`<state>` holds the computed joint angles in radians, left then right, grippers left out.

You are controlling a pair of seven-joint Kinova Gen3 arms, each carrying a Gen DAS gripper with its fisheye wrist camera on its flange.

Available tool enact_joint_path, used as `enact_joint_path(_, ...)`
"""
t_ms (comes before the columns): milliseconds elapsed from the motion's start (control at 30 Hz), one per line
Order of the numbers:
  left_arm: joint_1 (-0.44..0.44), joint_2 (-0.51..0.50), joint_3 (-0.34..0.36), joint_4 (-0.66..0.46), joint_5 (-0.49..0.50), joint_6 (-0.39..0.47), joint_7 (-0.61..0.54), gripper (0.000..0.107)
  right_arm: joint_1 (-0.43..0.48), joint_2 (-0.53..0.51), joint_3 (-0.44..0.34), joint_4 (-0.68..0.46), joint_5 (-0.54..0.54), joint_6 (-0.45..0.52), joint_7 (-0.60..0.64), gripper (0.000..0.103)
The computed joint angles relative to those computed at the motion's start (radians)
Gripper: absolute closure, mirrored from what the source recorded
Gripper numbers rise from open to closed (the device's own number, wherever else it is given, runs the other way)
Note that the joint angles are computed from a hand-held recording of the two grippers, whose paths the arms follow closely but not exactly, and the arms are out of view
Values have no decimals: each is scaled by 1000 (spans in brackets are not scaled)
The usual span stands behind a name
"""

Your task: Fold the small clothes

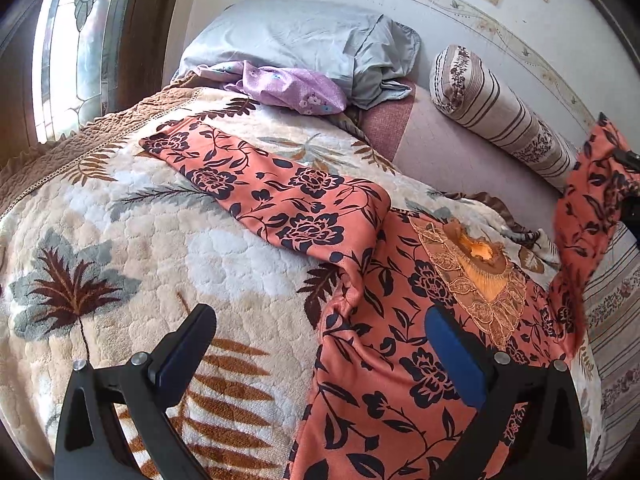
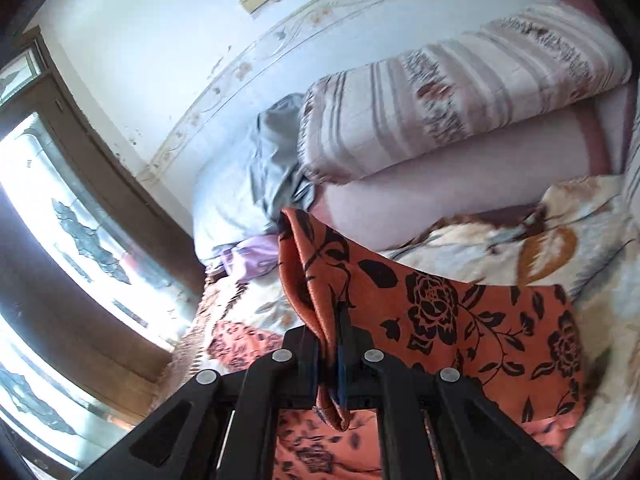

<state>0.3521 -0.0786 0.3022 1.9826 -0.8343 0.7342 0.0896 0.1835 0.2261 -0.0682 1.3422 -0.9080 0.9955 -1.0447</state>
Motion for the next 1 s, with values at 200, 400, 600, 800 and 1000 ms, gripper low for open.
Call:
enact_joint_path(200,-11,-2,-9,5,21,-27,-13,4,-121,166,-68,160,9,-90,-3,20)
enact_joint_path(400,-6,7,-5,-1,20,-27,-29,4,51,248,-121,227,-63,-70,112,20)
enact_joint_path(600,10,9,-4,-31,87,-93,-126,4,277,317,-80,146,-218,103,217,20)
enact_joint_path(800,79,102,-5,-191,111,-19,-286,4,408,477,-28,45,-231,156,103,24)
enact_joint_path(1000,46,284,-8,-396,256,-82,-515,4,429,478,-70,-76,-184,171,144,24)
